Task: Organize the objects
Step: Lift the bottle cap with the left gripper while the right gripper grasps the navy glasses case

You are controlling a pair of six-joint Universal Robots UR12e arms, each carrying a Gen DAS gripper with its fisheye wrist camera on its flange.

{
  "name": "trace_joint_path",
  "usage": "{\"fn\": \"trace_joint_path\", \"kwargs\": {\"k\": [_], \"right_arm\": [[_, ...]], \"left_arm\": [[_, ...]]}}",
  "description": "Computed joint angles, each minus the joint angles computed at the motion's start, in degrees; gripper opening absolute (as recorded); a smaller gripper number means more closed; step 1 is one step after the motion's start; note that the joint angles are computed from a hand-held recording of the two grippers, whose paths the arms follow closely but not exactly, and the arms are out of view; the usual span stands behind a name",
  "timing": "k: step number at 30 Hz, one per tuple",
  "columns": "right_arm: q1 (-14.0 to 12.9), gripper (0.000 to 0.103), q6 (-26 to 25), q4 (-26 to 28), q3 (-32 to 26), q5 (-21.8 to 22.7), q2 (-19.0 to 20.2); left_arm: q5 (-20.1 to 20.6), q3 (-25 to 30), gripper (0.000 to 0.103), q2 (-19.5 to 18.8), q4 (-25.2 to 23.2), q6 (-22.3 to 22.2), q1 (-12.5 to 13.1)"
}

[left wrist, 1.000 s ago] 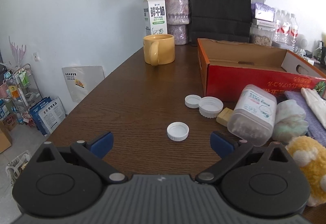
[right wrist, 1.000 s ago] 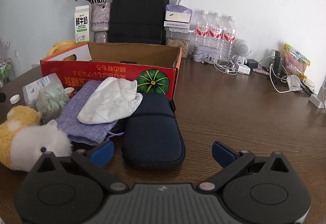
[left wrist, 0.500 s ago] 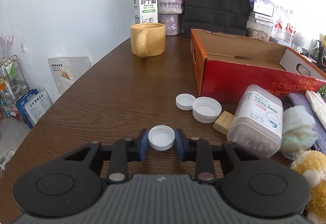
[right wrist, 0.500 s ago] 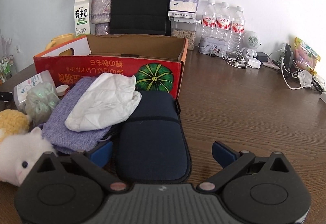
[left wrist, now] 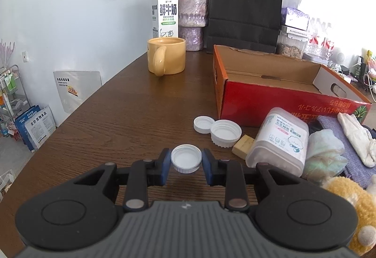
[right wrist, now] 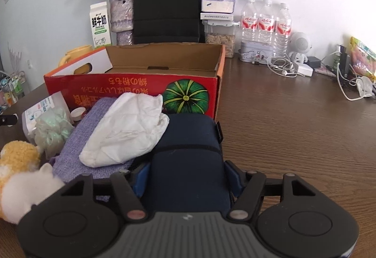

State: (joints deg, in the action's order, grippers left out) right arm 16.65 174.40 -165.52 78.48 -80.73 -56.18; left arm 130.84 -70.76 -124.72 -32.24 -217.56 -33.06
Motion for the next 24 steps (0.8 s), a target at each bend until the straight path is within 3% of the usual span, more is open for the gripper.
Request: {"fn": "trace_joint_path", "kwargs": {"k": [12, 19, 24], "right_arm": [[-0.1, 0.064, 0.5, -8.3, 4.0, -3.4, -2.6], [0.4, 0.063, -1.1, -11.0, 1.1, -1.5, -1.5], [1.3, 0.064, -1.1, -11.8, -3.4, -0.3, 0.8]], "left_arm": [[2.0, 2.3, 0.030, -1.3, 7.1, 5.9, -0.9], [1.3, 9.1, 0.030, -5.2, 12.4, 13.9, -1.1], [-0.5, 16.2, 0.030, -9.1, 13.3, 17.6, -0.8]]}}
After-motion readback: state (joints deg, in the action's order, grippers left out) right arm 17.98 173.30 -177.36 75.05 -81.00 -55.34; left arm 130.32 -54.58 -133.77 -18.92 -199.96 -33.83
